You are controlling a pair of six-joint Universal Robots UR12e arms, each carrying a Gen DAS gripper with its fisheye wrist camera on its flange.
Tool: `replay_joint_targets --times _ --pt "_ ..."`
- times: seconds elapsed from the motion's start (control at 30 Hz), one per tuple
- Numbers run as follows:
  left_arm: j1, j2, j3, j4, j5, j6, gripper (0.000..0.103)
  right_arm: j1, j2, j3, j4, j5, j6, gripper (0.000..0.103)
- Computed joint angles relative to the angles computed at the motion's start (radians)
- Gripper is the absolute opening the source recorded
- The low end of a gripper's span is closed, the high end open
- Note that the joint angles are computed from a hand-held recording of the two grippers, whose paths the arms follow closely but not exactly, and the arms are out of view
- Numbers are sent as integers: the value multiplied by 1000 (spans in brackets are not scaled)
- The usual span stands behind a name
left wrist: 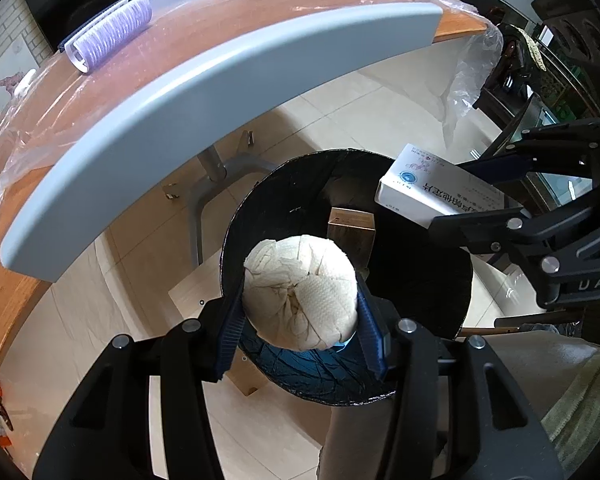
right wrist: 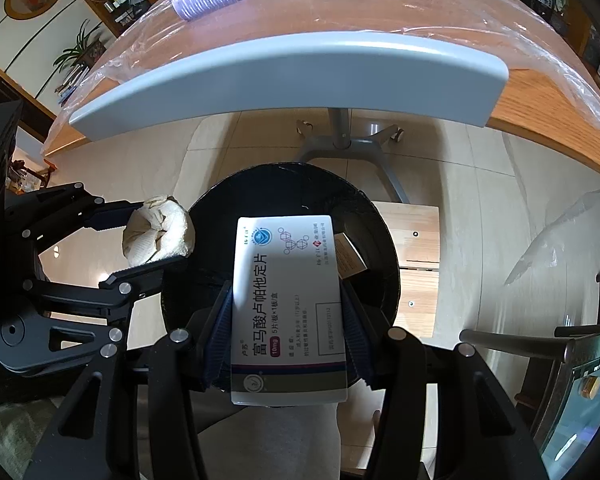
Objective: Collect trash
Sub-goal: 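Hold the bun in the left tool while the right tool holds the medicine box over the bin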
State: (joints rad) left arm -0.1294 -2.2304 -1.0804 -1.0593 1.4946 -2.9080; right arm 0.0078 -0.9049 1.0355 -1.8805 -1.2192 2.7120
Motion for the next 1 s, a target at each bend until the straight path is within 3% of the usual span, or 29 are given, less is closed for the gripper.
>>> replay_joint_targets --times 1.0 --pt "0 -58 68 -83 45 -1 51 15 60 -77 98 -69 -63 51"
